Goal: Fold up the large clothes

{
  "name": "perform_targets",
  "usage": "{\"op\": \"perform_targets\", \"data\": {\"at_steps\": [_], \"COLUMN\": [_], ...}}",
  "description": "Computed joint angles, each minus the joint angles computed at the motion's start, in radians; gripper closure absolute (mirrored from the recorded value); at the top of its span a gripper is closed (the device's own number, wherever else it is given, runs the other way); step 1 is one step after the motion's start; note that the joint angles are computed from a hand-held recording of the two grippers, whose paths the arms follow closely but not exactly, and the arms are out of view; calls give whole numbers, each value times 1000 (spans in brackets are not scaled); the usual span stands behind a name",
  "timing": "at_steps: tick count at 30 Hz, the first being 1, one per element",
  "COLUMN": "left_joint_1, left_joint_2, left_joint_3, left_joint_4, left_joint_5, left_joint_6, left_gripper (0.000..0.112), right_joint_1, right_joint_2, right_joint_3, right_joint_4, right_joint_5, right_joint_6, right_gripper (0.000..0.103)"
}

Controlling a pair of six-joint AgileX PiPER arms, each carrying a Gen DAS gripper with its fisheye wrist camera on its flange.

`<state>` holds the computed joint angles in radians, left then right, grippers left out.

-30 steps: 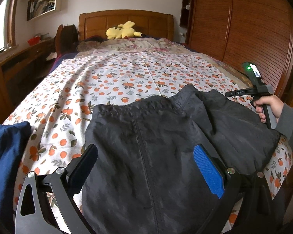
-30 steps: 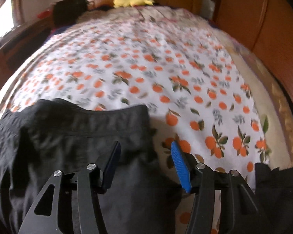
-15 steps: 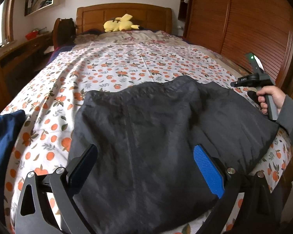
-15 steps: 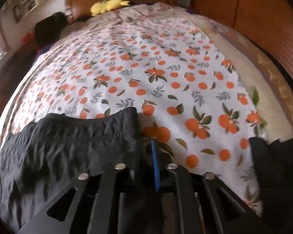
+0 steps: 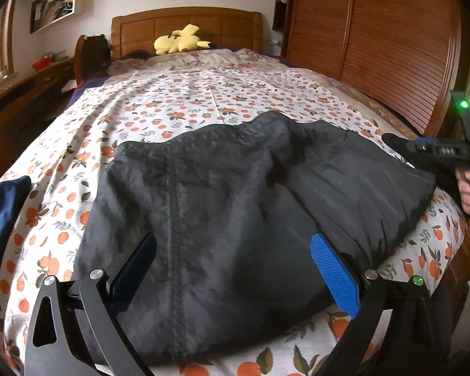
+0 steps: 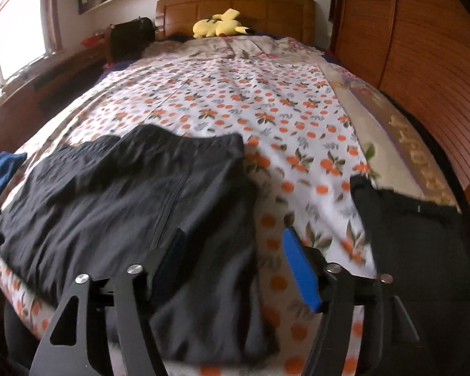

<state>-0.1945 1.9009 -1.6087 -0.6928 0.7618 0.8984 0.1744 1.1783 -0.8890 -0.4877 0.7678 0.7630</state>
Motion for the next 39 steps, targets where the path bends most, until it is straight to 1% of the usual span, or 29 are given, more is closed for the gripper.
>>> {"op": "perform_targets", "data": {"at_steps": [1, 3, 5, 6, 15, 25, 30, 33, 34, 36, 37, 39], "left_joint_1": [-4, -13, -21, -26, -54, -81, -76, -75, -75, -74, -74, -74], "left_joint_2": [-6, -19, -30, -36, -55, -38, -21, -22, -22, -20, -19, -18], "left_joint_3": [11, 32, 50, 60, 119, 150, 148, 155, 155, 156, 156, 159], "left_joint_4": [0, 7, 9, 13, 35, 79, 61, 55, 54, 50, 47, 42], "left_joint_5": [-7, -18, -25, -30, -60, -88, -82, -87, -86, -85, -86, -88], "left_joint_6": [4, 5, 4, 2, 0, -22, -16, -8, -9, -10, -9, -6], "left_gripper": [13, 13, 13, 13, 12, 12, 12, 12, 12, 12, 12, 12], "right_joint_1": [18, 75, 120, 135, 112, 68, -8, -19, -23, -41, -47, -56], "right_joint_2": [-11, -33, -42, -47, -79, -84, -110, -117, -117, -117, -117, -116], "right_joint_3": [16, 58, 87, 100, 209, 250, 282, 295, 297, 302, 302, 298], "right_joint_4": [-11, -60, -107, -123, -101, -26, 97, 116, 121, 168, 182, 223], "right_joint_5": [2, 20, 40, 44, -34, -99, -182, -205, -211, -235, -240, -250], "right_joint_6": [28, 114, 183, 218, 332, 350, 251, 238, 230, 180, 165, 123], "right_gripper": [34, 33, 29, 24, 20, 20, 20, 21, 25, 29, 35, 42]}}
